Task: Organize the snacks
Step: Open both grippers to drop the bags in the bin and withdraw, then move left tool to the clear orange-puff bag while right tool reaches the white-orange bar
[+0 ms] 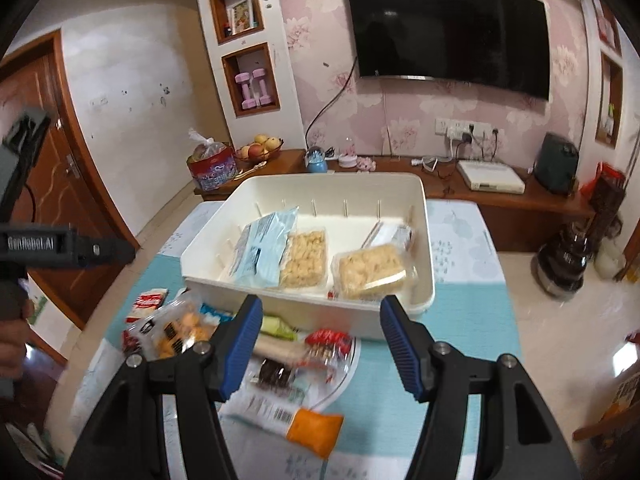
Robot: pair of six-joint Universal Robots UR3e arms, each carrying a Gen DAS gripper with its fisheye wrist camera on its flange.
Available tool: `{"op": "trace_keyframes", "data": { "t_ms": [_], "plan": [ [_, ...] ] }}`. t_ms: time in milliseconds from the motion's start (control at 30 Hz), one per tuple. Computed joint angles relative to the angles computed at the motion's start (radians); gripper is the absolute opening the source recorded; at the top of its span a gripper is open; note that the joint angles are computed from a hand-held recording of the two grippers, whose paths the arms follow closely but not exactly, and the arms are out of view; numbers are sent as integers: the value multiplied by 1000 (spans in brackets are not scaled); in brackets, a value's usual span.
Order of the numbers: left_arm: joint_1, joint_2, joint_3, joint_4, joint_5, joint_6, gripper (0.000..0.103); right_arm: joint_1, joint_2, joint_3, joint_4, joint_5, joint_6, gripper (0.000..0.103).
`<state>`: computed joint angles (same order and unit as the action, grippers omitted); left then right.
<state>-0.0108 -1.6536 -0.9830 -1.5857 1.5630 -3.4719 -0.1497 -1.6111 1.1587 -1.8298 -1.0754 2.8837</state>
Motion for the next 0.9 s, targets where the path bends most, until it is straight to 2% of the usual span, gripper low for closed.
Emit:
{"op": "trace_keyframes", "data": {
  "t_ms": [300,467,633,900],
  "plan": [
    [-74,33,-31,-70,14,-39,90,-124,-153,63,228,76,-174,62],
    [-116,-24,24,-108,47,-4,90,-195,-240,129,324,121,-290,62],
    [-126,-88,98,-185,45,56,90,-210,-304,210,331,95,-366,62],
    [-145,-186,179,-254,68,126,90,-182,-329,285,259,34,-403,62]
  ]
}}
